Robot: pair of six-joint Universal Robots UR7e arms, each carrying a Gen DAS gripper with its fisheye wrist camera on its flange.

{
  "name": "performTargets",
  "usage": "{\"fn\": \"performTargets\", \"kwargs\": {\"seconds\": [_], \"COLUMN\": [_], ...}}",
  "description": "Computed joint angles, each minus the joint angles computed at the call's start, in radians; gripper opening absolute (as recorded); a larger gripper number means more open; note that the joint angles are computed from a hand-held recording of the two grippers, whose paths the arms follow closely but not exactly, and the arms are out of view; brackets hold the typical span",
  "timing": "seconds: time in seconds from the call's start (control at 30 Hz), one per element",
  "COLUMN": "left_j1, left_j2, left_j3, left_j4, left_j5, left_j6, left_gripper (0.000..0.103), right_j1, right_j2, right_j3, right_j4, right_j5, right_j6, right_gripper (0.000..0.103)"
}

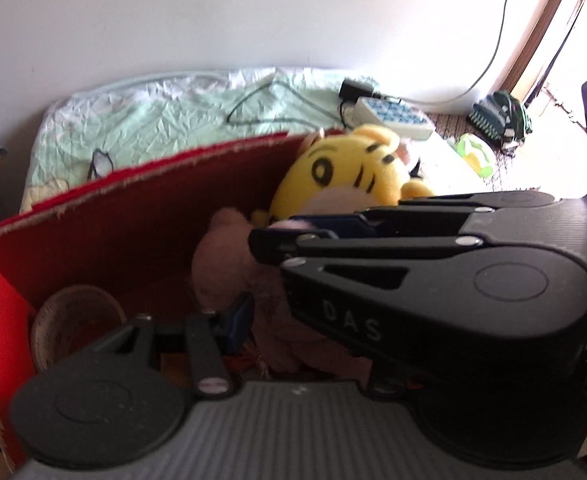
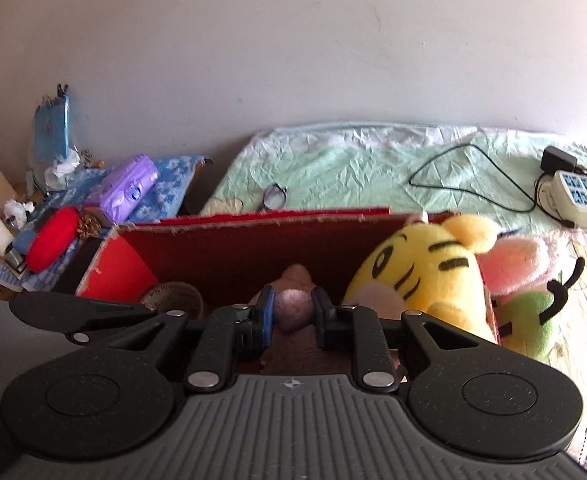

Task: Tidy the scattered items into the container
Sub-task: 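Lower the teddy bear into the box beside the tiger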

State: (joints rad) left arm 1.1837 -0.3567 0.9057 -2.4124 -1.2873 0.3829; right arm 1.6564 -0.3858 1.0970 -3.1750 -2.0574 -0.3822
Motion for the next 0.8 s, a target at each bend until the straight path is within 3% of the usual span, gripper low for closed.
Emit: {"fn": "performTargets", "kwargs": {"seconds": [0.07,0.27,0.47,0.63,0.8], "left_j1": [0.007,0.019,0.038,0.075,0.089], "left_j2": [0.002,-0.039,-0.069,-0.017,0.033], "left_j3": [-0.013,0.039,0.047,-0.106,-0.207], "left_j4": [0.026,0.009,0.016,0.181,0.256], "left_j5": [-0.005,-0.048,-0.098,-0.18,-0.213], "left_j6": [-0.012,-0.002,-0.02,-0.132,-0.193], "left_gripper": [0.054,0.051,0.053,0.053,0.052], "right_j1": [-0.002,0.003,0.001,0.0,-0.002], "right_j2": [-0.001,-0.028,-0.065,-0.096,-0.083], "right_j3": [0.0,0.023,0.053,0.053,-0.006], "right_j4": [0.017,0.08,0.14,0.239,0.341], "right_j5": [-0.009,-0.047,-0.04,-0.028,-0.026], "right_j6": [0.01,0.014,0.063,0.102,0.104], "right_gripper": [0.022,0.023,0.025,0.029,0.03]}}
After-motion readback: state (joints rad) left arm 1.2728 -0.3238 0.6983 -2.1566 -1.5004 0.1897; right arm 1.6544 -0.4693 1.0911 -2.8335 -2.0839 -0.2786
